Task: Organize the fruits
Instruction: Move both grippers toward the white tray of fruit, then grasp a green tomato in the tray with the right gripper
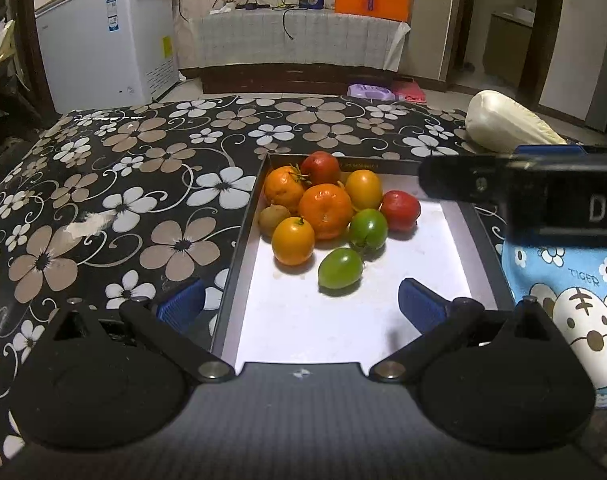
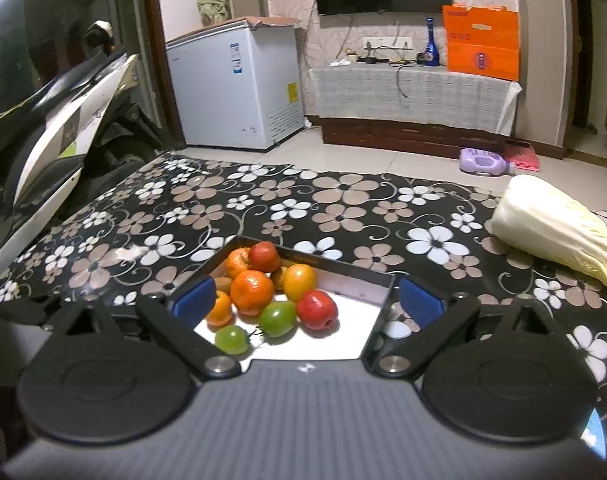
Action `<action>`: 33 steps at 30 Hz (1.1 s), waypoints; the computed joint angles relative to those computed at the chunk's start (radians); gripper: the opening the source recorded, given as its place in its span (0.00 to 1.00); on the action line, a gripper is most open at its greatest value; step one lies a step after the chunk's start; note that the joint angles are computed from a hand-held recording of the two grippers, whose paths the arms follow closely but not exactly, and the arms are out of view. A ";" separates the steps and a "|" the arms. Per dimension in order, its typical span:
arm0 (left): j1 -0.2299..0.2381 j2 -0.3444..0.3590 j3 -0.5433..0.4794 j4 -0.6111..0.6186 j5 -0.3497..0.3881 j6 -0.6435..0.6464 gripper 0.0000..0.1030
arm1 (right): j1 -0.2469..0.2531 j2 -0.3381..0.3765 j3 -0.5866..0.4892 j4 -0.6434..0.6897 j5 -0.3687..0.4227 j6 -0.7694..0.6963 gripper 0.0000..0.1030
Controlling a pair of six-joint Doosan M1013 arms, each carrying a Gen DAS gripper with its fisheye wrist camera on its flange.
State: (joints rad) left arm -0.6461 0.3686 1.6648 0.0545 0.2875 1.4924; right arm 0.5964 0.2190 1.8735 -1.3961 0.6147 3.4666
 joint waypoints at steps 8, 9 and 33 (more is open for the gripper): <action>0.001 -0.005 0.005 -0.059 -0.012 0.069 1.00 | 0.002 0.012 -0.013 0.044 -0.023 -0.087 0.90; 0.002 -0.006 0.006 -0.072 -0.013 0.081 1.00 | 0.002 0.012 -0.014 0.050 -0.026 -0.096 0.89; 0.021 -0.028 0.036 -0.233 -0.013 0.306 0.84 | -0.022 0.026 -0.031 0.239 -0.154 -0.337 0.60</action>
